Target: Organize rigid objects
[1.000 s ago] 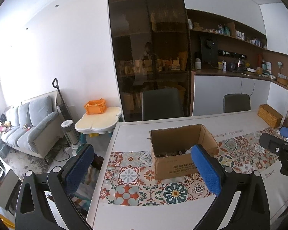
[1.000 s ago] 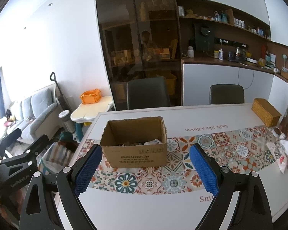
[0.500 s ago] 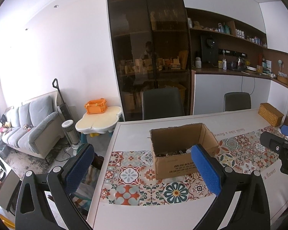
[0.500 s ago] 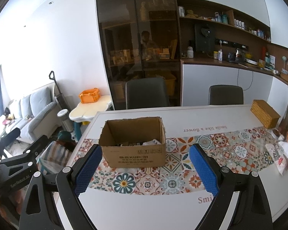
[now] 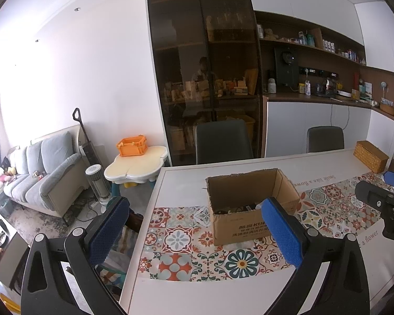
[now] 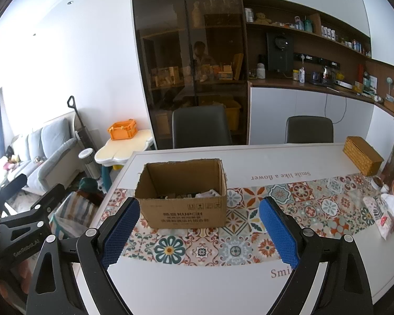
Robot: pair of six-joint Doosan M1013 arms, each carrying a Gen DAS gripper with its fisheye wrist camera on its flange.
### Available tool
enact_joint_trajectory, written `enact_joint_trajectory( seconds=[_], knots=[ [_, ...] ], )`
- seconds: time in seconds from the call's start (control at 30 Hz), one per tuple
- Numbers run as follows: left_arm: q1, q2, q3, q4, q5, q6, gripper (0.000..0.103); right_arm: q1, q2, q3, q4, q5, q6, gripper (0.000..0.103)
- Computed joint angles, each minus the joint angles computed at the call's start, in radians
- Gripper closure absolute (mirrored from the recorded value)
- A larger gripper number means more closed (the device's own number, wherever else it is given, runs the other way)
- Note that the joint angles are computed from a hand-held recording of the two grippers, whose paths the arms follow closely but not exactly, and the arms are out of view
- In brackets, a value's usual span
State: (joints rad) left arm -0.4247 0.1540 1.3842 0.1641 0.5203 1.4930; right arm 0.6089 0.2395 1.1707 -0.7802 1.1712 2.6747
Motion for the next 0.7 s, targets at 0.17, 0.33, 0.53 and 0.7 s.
enact_joint_trajectory(
  seconds=[0.17,0.33,0.53,0.7],
  knots=[
    [0.000,0.001,-0.003,0.001,0.002,-0.001,0.000,0.000,0.000,-0.001,0.000,0.000,0.001,0.011],
    [0.001,0.001,-0.003,-0.001,0.002,0.002,0.000,0.000,0.000,0.000,0.004,-0.001,-0.002,0.011],
    [0.001,0.000,-0.002,0.000,0.001,0.000,0.000,0.000,0.000,0.001,0.003,-0.003,0.000,0.011],
    [0.001,0.000,-0.002,0.001,0.002,0.000,0.000,-0.002,0.000,0.000,0.007,-0.004,-0.003,0.011]
  ],
)
